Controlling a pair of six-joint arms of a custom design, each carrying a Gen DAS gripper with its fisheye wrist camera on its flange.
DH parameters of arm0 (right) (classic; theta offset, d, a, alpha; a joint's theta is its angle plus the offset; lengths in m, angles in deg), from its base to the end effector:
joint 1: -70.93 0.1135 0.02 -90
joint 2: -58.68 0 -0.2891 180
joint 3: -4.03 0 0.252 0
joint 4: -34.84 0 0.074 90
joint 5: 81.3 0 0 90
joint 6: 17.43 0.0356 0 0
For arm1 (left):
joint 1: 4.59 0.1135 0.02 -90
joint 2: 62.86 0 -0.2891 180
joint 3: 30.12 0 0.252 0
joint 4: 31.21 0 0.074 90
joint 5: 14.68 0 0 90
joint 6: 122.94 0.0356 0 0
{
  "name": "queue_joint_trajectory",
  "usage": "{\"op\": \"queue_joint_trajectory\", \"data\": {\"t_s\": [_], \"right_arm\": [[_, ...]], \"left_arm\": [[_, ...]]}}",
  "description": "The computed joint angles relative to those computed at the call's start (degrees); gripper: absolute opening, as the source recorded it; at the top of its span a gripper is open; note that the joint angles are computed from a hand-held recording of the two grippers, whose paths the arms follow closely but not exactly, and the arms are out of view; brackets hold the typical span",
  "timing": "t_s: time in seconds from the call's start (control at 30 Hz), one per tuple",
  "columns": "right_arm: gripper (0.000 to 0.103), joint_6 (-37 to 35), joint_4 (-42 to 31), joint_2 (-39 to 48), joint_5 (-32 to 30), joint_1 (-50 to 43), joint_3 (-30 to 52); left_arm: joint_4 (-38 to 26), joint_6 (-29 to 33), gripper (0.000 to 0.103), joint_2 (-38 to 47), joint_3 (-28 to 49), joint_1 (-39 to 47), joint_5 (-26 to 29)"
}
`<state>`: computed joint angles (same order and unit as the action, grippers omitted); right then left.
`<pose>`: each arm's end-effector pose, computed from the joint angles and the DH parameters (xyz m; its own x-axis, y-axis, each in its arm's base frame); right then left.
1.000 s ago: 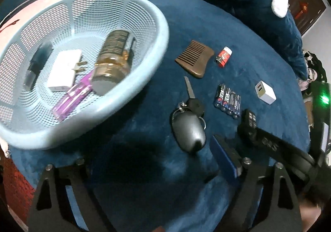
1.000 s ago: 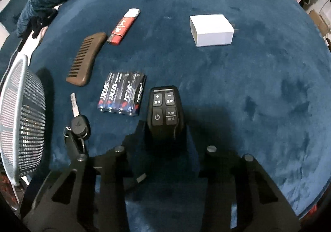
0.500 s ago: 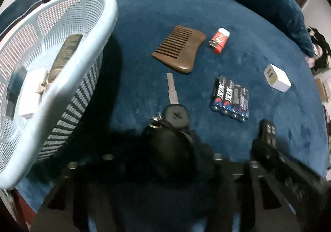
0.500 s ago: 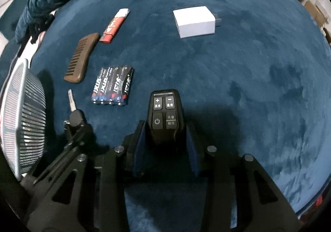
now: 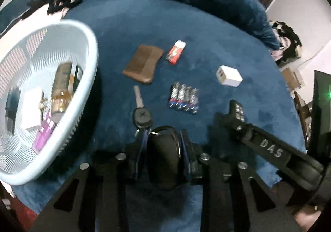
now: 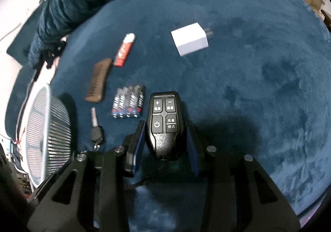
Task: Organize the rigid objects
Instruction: 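Grasp the black remote with the right tool while the left tool grasps the black car key, then carry the remote and car key over the blue basket with both tools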
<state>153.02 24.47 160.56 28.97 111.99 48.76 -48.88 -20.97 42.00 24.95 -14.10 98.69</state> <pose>0.2021 0.1597 0.0855 -0.6247 0.6826 -0.3791 0.6014 0.7303 0.3240 0.2913 -0.0631 0.1020 -0.8286 0.3318 -0.4510 0.4840 0.8294 -0.2789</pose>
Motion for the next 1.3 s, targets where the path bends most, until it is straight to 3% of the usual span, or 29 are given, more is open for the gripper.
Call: {"op": "queue_joint_trajectory", "data": {"t_s": [0.23,0.47,0.73,0.93,1.03,1.1,1.17,1.2,1.23,1.3], "right_arm": [[0.038,0.3,-2.2,0.8,3.4,1.4,3.9],[0.038,-0.4,-1.3,2.9,2.4,0.3,5.6],[0.038,-0.2,-0.7,2.6,1.6,0.0,4.9],[0.038,-0.4,0.6,3.0,0.6,-0.6,4.4],[0.038,-0.7,1.7,3.4,-0.2,-1.2,4.0],[0.038,-0.9,2.0,3.6,-0.5,-1.5,4.0],[0.038,-1.1,2.3,3.8,-0.7,-1.7,4.0],[0.038,-1.1,2.4,3.9,-0.8,-1.7,4.0],[0.038,-1.1,2.4,4.0,-0.9,-1.8,4.0],[0.038,-0.9,2.5,4.1,-1.0,-1.9,4.0]], "left_arm": [[-7.5,6.2,0.031,-2.4,1.4,3.7,2.6],[-8.9,11.9,0.031,0.4,0.0,7.5,4.7],[-5.6,9.9,0.032,4.0,0.4,5.4,2.5],[-4.6,10.0,0.046,9.8,3.1,3.7,0.7],[-0.9,7.6,0.047,10.5,3.1,2.7,0.0],[-0.2,6.5,0.044,12.2,4.4,1.4,-1.7],[1.1,6.6,0.019,12.6,4.4,-0.4,-5.9],[1.2,7.0,0.019,12.2,4.3,-0.6,-6.2],[0.3,7.3,0.002,12.0,4.5,-0.3,-5.6],[-2.5,8.1,0.002,11.8,5.6,0.7,-3.9]]}}
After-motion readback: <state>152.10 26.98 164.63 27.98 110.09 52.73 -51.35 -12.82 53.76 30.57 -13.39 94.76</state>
